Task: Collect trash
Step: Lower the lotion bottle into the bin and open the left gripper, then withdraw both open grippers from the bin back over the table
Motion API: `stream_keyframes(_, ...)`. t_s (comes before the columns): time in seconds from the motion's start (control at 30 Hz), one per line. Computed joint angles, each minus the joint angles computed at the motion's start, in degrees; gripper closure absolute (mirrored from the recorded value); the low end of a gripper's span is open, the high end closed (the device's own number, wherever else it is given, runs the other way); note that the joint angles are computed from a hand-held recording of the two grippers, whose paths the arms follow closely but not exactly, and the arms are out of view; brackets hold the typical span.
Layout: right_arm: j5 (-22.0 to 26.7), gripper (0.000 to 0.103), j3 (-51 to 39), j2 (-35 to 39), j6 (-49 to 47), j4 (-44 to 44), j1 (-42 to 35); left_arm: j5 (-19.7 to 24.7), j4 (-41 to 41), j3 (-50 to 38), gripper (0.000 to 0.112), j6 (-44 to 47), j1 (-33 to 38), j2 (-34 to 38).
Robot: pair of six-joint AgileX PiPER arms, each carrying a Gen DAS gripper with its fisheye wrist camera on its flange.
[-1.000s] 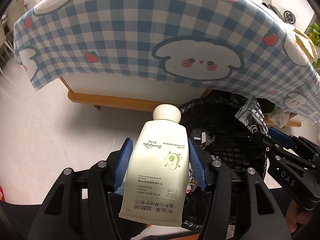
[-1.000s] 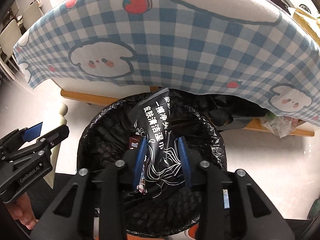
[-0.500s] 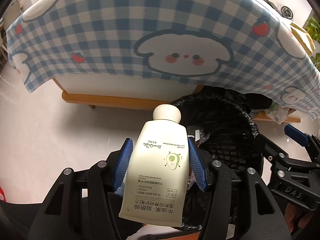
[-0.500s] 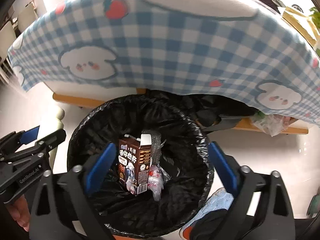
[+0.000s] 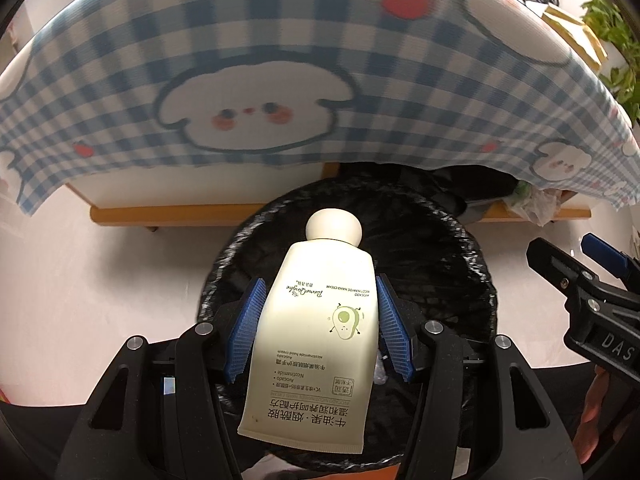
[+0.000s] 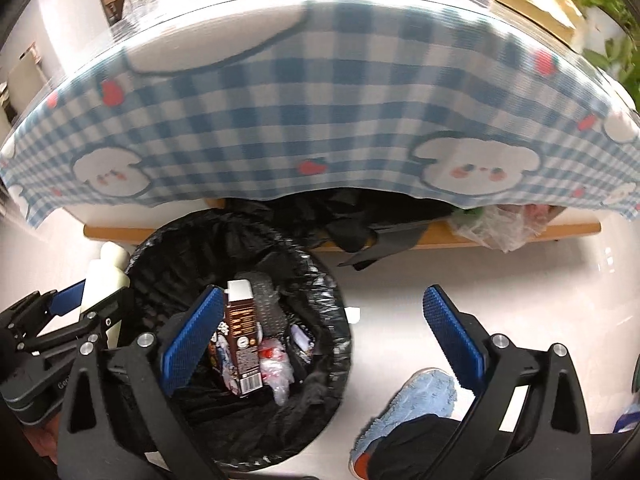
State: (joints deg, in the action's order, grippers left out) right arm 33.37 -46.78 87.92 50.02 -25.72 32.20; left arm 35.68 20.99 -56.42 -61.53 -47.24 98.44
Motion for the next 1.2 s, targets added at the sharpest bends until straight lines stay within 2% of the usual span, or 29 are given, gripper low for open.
stream_keyframes(0.23,-1.1,0.008,2.1,-1.5,-2.1,1.0,-4.0,0.6,-1.7,-4.1,0.057,2.0,-1.4,4.0)
stream_keyframes(0.3,-1.1,0.008,2.3,-1.7,-2.0,0.7,-4.2,1.1,0.2,-4.7,0.055,0.4,-2.3,4.5)
stream_keyframes(0.37,-1.0,0.008,2.3,-2.0,-2.3,0.9,-4.5,2.3,2.8,-5.3,0.044,-1.9,-3.4,4.7)
stream_keyframes(0.67,1.4,0.008,1.1,-4.3,-1.8,-1.0,-3.5,4.5,3.4,-5.4,0.024,-3.1,-2.6,0.7)
stream_keyframes(0.93,5.2,0.008,-2.0,-10.5,-5.7,1.4,-6.2,10.3,5.2,-10.8,0.015,-3.1,-3.1,-3.8)
stream_keyframes(1.2,10.7,0.008,-8.9,-13.3,-10.5,1.2,-7.6,16.6,4.3,-23.2,0.015,1.8,-1.4,-1.0)
